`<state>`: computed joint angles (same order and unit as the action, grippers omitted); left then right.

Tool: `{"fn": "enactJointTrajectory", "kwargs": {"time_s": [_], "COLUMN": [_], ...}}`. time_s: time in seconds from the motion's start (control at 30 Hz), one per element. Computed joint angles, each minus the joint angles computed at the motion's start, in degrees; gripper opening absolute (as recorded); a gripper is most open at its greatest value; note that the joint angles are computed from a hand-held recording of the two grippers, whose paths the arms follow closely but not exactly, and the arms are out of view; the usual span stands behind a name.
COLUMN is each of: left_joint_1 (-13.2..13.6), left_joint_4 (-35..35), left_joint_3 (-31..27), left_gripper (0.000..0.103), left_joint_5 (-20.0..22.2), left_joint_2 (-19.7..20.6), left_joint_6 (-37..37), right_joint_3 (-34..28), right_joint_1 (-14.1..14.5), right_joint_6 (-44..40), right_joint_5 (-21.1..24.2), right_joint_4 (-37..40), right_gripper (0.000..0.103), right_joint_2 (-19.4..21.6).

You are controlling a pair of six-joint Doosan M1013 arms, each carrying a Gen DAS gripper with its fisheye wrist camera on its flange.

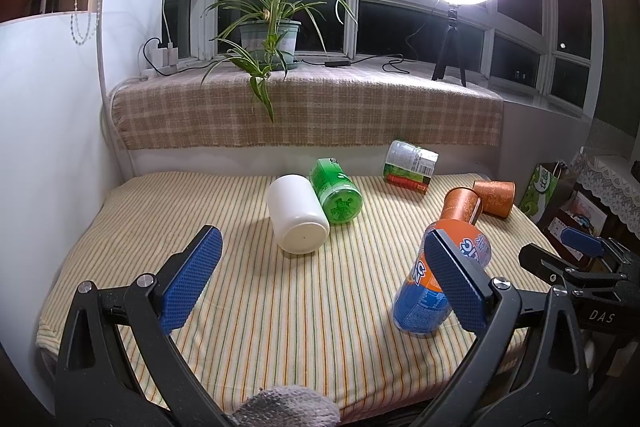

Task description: Flip cup upright

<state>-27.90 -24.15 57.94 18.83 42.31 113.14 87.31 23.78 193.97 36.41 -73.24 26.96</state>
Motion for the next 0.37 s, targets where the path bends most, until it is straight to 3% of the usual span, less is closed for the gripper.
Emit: {"fn": "enactJointTrajectory", "kwargs": {"time_s": [0.37], "left_joint_1": [0.17], "left_joint_4": [1.31], "left_joint_3": [0.1], "left_gripper": [0.103], "left_joint_5": [-0.55], "left_joint_2": [0.01], "left_joint_6": [-0.76], "right_joint_3": [-0.08], "right_joint_1": [0.05], "right_joint_6": [-1.09], "right_joint_5": [-0.58], "right_joint_4": [1.04], "right_gripper": [0.103], "right_joint_2": [0.25]}}
